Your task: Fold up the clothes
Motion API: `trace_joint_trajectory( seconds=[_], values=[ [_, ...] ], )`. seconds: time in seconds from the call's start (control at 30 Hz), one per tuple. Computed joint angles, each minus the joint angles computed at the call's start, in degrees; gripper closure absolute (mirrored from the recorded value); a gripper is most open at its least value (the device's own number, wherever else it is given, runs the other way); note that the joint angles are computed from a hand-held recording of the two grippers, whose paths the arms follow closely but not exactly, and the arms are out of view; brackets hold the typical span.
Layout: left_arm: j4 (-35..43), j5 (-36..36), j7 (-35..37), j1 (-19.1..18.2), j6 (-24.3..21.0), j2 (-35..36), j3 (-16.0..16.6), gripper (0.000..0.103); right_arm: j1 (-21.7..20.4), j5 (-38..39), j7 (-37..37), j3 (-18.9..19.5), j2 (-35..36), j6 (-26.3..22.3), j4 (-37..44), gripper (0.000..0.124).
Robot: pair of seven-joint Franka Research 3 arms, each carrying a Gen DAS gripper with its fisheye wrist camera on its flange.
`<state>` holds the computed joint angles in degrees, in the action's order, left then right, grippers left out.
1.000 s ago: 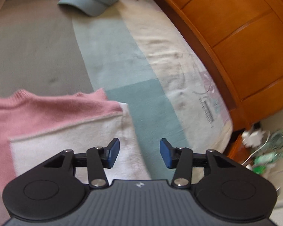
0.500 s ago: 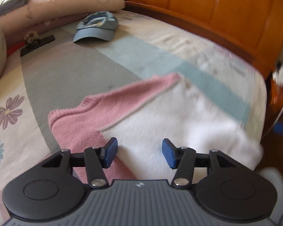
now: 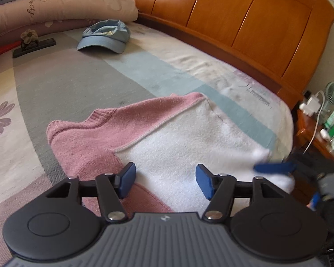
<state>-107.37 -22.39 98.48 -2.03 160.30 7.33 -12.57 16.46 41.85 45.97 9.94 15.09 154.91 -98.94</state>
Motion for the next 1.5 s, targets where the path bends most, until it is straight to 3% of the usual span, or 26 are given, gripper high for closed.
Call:
trace_joint_trajectory(
  seconds=[0.07, 0.17, 0.23, 0.47, 0.53, 0.6, 0.67, 0.77, 0.87, 0.97, 1.07, 1.27, 1.33, 1.5],
  values=[
    [0.27, -4.53, 2.61, 0.95, 0.07, 0.19, -0.79, 0.042, -2.32, 6.47, -6.40, 2.02, -2.68, 1.26, -4.65, 0.021],
    [1.57, -7.04, 2.53, 1.21, -0.40, 0.71, -0.81, 0.042, 0.36, 2.98, -6.07, 0.00, -6.27, 4.06, -8.97, 0.021],
    [1.61, -8.15, 2.99, 1.21, 0.56, 0.39, -1.02, 0.041, 1.91, -1.62, -0.22, -1.33, -6.94, 4.15, -8.43, 0.021],
    [-2.23, -1.94, 1.10, -0.74, 2.08, -4.42, 0.89, 0.034, 2.59, 6.50, -7.99, 1.48, -3.95, 0.77, -0.79, 0.021],
    [-3.51, -0.02, 0.03, -1.16, 1.57, -5.91, 1.81, 0.032, 2.92, 5.77, -7.27, 1.53, -1.55, -3.31, 1.59, 0.021],
    [-4.91, 1.80, -1.51, -1.45, 1.04, -7.34, 2.78, 0.031, 4.89, -1.59, 2.93, -0.81, 1.03, -6.11, 3.27, 0.021],
    [-6.25, 1.27, -1.15, -1.81, 1.07, -8.55, 3.61, 0.031, 4.39, -1.71, 3.86, -0.31, -0.06, -3.79, 0.40, 0.021],
    [-6.73, -6.03, 6.13, -3.19, 1.90, -9.07, 4.51, 0.031, 3.48, -1.06, 4.55, -0.12, -2.17, -3.90, -1.12, 0.021],
    [-5.19, -16.74, 16.85, -4.57, 1.05, -8.28, 4.57, 0.031, 3.35, -1.46, 4.59, -0.67, -3.70, 1.44, -2.40, 0.021],
    [-2.88, -26.74, 25.77, -4.71, -3.02, -6.81, 3.93, 0.030, 4.09, -8.23, 8.84, -2.75, -3.52, 6.45, -2.68, 0.021],
    [-1.74, -26.57, 21.68, -3.79, -7.50, -4.54, 3.44, 0.028, 4.42, -15.12, 15.24, -4.58, -3.27, 8.56, -3.15, 0.021],
    [-3.10, -24.04, 14.99, -2.93, -2.75, -4.04, 1.96, 0.029, 2.39, -17.81, 19.80, -4.33, -4.68, 9.49, -6.29, 0.021],
    [-4.00, -21.61, 13.71, -3.30, 0.91, -4.62, 1.57, 0.030, 1.40, -16.41, 18.47, -3.54, -4.86, 9.75, -6.20, 0.021],
    [-5.11, -22.65, 15.77, -2.74, 1.87, -3.58, 1.20, 0.029, -0.55, -10.86, 14.02, -1.79, -3.57, 9.61, -3.15, 0.021]
  ],
)
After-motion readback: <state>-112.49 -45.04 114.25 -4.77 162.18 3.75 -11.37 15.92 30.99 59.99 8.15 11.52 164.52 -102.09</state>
